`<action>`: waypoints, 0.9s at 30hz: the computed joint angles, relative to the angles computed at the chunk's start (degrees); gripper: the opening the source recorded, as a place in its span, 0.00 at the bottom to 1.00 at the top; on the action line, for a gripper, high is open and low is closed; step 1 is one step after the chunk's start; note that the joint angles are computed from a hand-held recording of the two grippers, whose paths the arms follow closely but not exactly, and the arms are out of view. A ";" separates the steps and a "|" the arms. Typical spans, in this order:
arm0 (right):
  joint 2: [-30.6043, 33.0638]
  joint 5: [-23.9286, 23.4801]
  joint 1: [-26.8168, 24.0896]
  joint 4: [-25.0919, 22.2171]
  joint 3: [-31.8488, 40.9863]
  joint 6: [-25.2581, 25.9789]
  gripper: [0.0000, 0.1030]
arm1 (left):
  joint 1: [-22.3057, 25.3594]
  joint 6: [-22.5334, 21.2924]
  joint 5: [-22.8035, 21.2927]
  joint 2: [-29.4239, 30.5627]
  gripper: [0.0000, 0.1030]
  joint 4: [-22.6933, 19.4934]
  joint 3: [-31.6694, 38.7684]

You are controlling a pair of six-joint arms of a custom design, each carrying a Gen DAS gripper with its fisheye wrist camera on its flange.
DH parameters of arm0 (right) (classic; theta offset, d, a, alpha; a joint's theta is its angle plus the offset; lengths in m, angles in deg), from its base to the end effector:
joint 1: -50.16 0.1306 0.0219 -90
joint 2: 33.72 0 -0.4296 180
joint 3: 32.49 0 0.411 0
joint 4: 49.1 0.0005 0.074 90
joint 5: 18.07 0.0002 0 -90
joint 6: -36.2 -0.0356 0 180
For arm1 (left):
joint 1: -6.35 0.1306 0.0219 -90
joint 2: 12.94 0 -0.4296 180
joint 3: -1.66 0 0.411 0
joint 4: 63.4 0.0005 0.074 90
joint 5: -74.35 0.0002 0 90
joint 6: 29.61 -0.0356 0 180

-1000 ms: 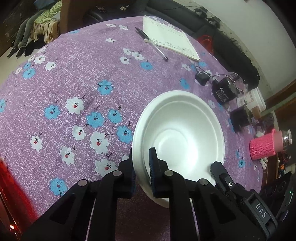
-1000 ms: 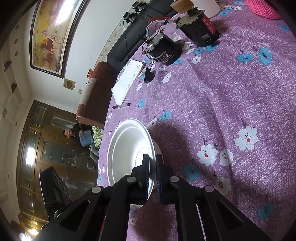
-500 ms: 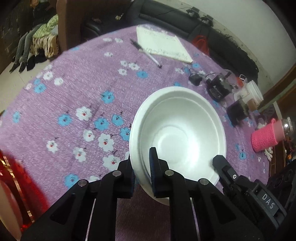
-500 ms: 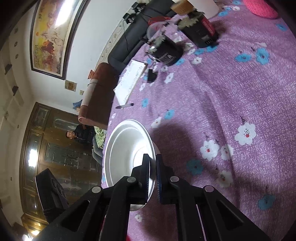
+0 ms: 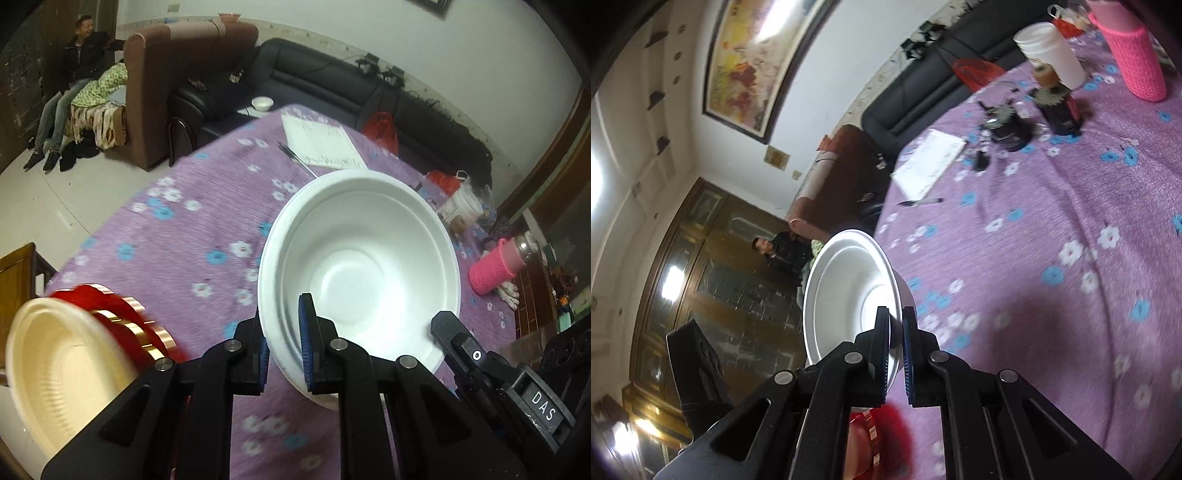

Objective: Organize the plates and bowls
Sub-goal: 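Lift and carry the white paper bowl with both grippers over the stack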

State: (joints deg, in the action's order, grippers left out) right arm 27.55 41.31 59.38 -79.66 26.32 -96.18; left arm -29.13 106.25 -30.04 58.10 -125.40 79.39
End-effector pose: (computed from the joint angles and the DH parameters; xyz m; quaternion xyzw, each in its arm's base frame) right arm 0.3068 0.0677 0.4325 0.1212 0.8484 0.4092 0.3132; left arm 0.2916 -0.1976 0.4955 -0.1229 0.9398 -0.1021 0.3023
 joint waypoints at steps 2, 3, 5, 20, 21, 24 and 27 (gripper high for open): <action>-1.88 2.05 3.10 -0.67 0.16 -0.68 0.06 | 0.52 -0.94 -0.77 -2.56 0.12 -1.68 -0.56; -2.86 3.63 5.44 -0.77 0.21 -1.47 0.06 | 0.61 -1.47 -1.40 -3.79 0.12 -2.49 -0.88; -4.02 6.40 9.40 -1.48 0.51 -2.34 0.06 | 1.23 -2.61 -2.14 -6.52 0.12 -4.20 -1.64; -5.31 28.27 37.10 -3.97 0.97 -9.12 0.08 | 7.89 -15.17 0.16 -16.52 0.15 -13.77 -5.99; -5.06 28.97 38.04 -4.16 0.90 -9.53 0.08 | 8.31 -15.34 0.48 -16.86 0.15 -13.88 -6.33; -4.18 30.73 40.60 -4.82 1.08 -10.19 0.08 | 10.22 -16.24 1.75 -18.45 0.15 -13.95 -7.67; -3.51 32.87 43.03 -5.19 1.31 -10.53 0.08 | 10.34 -16.58 1.46 -19.42 0.15 -14.44 -8.48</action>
State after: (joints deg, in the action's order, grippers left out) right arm 24.04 74.18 102.41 -84.85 27.63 -106.70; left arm -18.79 89.67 -28.58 38.68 -139.84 70.91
